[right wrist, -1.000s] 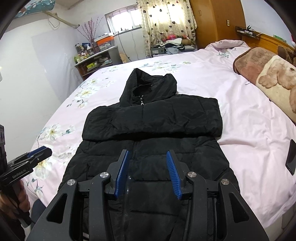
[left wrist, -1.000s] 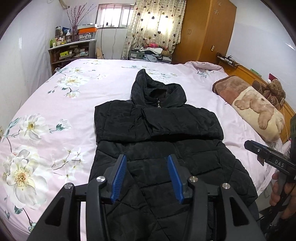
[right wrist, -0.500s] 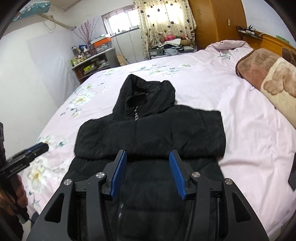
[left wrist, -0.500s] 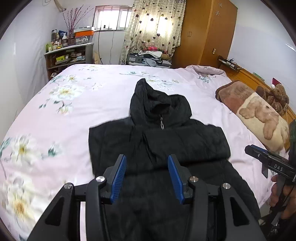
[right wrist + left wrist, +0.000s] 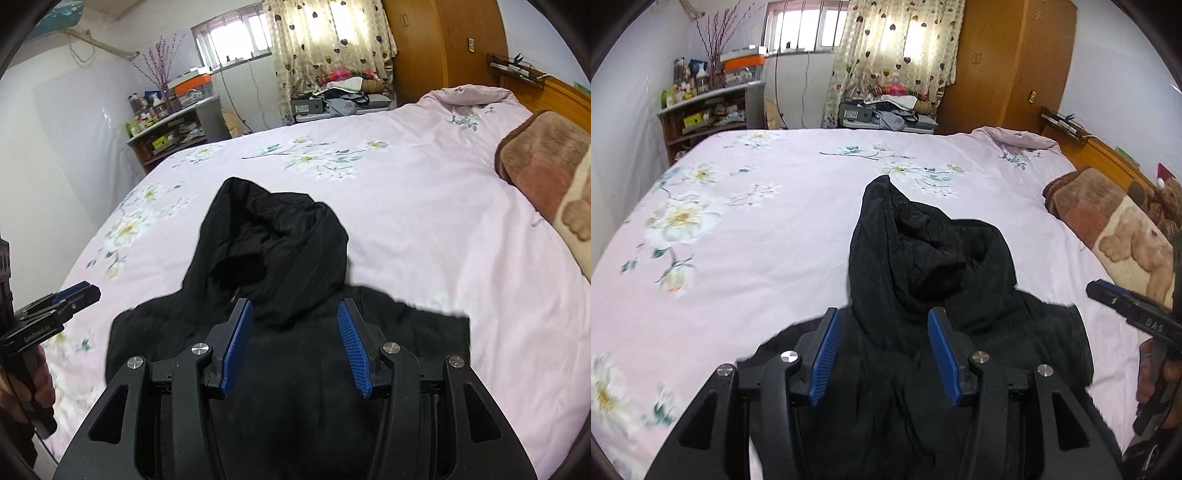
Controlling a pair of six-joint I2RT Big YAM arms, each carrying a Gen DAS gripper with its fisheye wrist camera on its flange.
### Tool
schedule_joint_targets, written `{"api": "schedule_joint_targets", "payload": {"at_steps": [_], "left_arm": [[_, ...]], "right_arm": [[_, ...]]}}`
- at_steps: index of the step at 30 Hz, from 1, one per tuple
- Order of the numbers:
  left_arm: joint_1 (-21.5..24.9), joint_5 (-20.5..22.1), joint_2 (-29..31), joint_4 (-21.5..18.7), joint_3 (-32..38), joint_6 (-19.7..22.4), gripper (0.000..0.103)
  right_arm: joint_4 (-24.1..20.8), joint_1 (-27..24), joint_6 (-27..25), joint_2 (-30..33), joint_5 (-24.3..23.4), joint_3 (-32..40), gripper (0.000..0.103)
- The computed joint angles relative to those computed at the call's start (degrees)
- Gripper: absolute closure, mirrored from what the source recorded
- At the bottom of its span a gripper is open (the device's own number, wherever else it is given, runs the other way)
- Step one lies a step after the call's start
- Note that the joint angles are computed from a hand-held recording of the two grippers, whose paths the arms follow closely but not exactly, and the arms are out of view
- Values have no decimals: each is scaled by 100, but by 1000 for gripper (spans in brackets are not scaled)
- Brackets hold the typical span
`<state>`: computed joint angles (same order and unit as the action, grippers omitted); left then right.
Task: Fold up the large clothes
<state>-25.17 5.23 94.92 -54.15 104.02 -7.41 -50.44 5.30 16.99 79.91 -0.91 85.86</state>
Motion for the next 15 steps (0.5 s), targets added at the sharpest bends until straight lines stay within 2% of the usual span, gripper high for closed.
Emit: {"api": "schedule_joint_targets", "payload": {"at_steps": [4, 15], "left_arm": [[0, 11, 795, -148, 796, 34, 48], [30, -21, 3188, -1191, 3756, -115, 48]], "right_arm": [[-9, -227, 17, 712, -378, 480, 54], [-183, -548, -70, 2324, -475, 1837, 54]]}}
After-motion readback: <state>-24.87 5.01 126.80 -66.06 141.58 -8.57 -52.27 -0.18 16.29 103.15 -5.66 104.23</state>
